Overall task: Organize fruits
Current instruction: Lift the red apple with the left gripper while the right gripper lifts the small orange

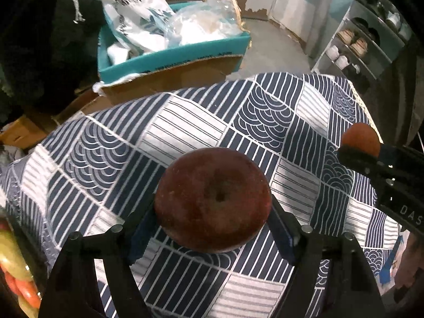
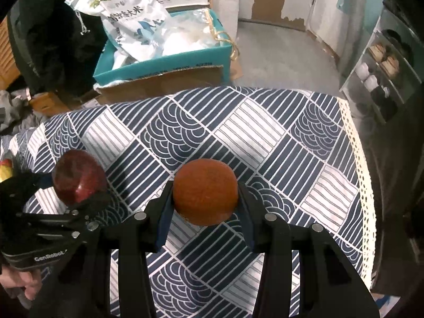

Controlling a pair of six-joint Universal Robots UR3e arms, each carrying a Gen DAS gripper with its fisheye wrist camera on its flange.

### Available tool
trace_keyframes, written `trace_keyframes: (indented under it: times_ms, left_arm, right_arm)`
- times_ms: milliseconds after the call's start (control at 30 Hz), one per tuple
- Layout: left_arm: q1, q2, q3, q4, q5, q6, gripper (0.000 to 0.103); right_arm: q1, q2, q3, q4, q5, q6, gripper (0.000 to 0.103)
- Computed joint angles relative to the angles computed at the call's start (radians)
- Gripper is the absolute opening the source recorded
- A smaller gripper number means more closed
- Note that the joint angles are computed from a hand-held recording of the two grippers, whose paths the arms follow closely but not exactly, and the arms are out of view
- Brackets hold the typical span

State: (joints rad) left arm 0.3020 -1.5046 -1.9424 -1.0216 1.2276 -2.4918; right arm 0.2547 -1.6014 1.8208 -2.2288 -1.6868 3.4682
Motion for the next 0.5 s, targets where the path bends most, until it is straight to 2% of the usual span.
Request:
trace_keyframes:
  times_ms: [200,400,500]
  left_arm:
    - [0.069,0.101,0.013,-0.091,-0.027,0.050,0.080]
    - [0.157,0.222,0.005,-0.171,-0.058,0.157,0.080]
    - [0.229,0.263,0.043,-0.283,-0.093,0.201,0.080]
  right_arm:
    - [0.047,-0.006,-0.055,0.037,-0.039,0.005,0.044]
    - [0.087,-0.037,-0.094,0.073,-0.057,0.025,0.044]
    - [0.114,-0.049,-0.122,0.096,-0.072,0.037,0.044]
